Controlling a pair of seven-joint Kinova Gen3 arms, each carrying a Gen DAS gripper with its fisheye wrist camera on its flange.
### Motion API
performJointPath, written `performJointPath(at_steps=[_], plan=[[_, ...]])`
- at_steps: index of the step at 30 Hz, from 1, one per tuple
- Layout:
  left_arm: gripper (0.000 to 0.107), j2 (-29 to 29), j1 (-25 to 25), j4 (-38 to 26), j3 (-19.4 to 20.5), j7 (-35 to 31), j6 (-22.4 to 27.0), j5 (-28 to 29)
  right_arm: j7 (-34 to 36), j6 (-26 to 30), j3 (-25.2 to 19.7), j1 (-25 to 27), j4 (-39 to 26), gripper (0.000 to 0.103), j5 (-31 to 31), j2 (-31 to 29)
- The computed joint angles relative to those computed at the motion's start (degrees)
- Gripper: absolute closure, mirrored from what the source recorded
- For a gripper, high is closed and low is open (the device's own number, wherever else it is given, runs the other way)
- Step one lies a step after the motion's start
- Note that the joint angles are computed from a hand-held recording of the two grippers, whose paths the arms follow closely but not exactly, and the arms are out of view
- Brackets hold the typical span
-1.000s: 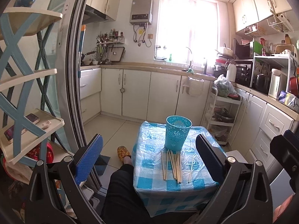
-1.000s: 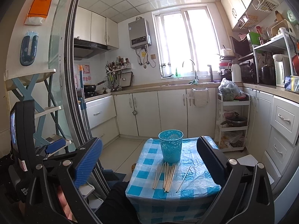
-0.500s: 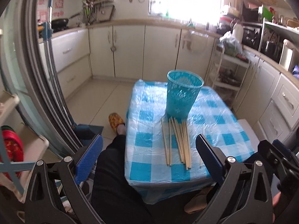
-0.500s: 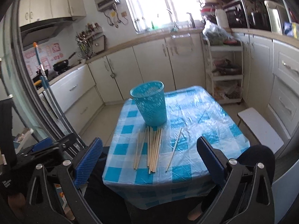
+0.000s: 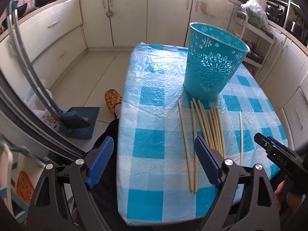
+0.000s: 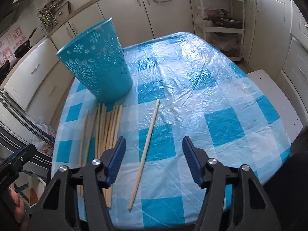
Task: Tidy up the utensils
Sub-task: 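Move both tools down toward the wooden chopstick pile beside the teal basket, then grasp a chopstick with the left tool and drop it into the basket while the right tool grasps another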
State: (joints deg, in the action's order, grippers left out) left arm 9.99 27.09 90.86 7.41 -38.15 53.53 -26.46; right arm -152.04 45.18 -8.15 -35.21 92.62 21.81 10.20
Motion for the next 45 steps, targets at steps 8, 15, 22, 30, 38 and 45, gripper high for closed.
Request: performJointPath(at_steps=[8, 15, 22, 30, 38, 45], plan=[[0.029, 8.76, 0.52, -6.68, -1.94, -3.36, 0.20, 1.70, 7.11, 1.67, 1.03, 1.41, -3.38, 0.055, -2.33, 4.26], [0.043, 14.80, 1.62, -12.63, -4.30, -6.57, 2.31, 2.97, 12.42, 2.03, 1.88, 2.25, -5.34, 0.066, -4.55, 6.62], [0.064, 18.27, 0.30, -16.77, -4.89, -11.53, 3.22, 6.58, 21.90, 2.34, 1.46, 3.97, -7.77, 0.093, -7.30, 8.39], [0.103, 18.45, -1.87, -17.57, -3.97, -17.67, 2.43, 11.78, 32.95, 0.55, 1.09, 8.65, -8.52, 0.095, -16.43, 9.22], [0.103, 11.05, -6.87, -12.09, -2.69, -23.28, -1.90, 19.78, 32.35, -2.38, 2.39, 7.87, -7.02, 0.095, -16.40, 8.90], [0.103, 2.30, -8.33, -12.53, -2.70, -22.49, -10.35, 19.84, 32.26, -4.03, 2.28, 8.35, -5.55, 0.095, -17.59, 8.30]])
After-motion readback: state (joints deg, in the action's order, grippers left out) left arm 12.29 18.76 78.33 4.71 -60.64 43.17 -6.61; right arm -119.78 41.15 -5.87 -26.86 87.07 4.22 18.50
